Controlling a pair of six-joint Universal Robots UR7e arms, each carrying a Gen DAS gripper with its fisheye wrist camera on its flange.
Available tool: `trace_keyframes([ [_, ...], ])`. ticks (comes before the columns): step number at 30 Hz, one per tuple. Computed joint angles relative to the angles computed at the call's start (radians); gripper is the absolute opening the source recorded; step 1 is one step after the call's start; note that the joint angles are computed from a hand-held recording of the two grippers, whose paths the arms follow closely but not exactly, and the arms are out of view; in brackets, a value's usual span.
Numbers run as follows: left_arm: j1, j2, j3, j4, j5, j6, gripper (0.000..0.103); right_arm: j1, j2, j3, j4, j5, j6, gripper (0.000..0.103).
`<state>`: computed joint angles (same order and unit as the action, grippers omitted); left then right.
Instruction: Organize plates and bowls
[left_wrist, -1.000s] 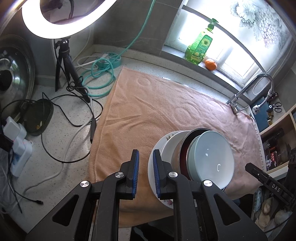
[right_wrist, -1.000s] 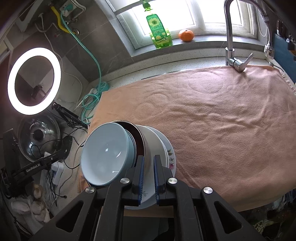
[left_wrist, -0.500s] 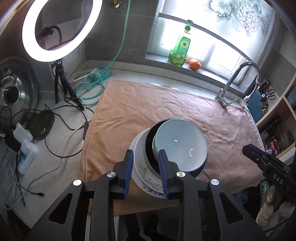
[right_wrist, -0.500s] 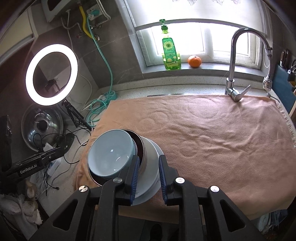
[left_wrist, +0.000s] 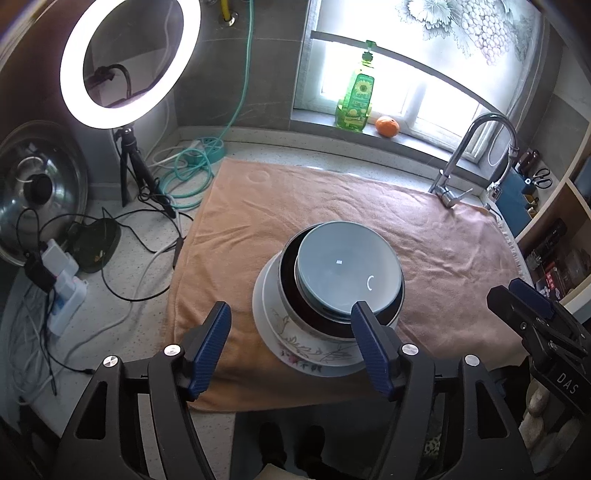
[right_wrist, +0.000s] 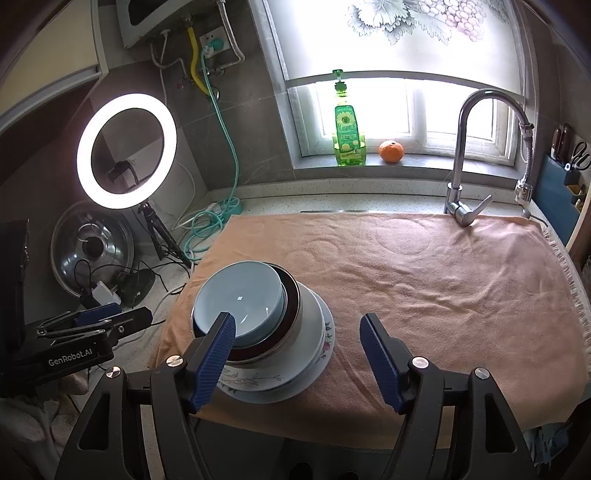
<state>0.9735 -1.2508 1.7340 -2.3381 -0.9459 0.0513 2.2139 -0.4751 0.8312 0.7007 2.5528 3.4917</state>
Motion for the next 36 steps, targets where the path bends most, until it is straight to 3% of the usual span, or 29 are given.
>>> trace_keyframes([
  [28,0.010,-0.006,-0.009,0.036,-0.013,-0.010,0.067,-0.006,0.009,-0.003,0.018,0.008,0.066,0.068],
  [36,0.010,-0.008,0.013,-0.034,0.003,0.036,0.067,-0.008,0.022,-0.019,0.030,0.017,0.074,0.068],
])
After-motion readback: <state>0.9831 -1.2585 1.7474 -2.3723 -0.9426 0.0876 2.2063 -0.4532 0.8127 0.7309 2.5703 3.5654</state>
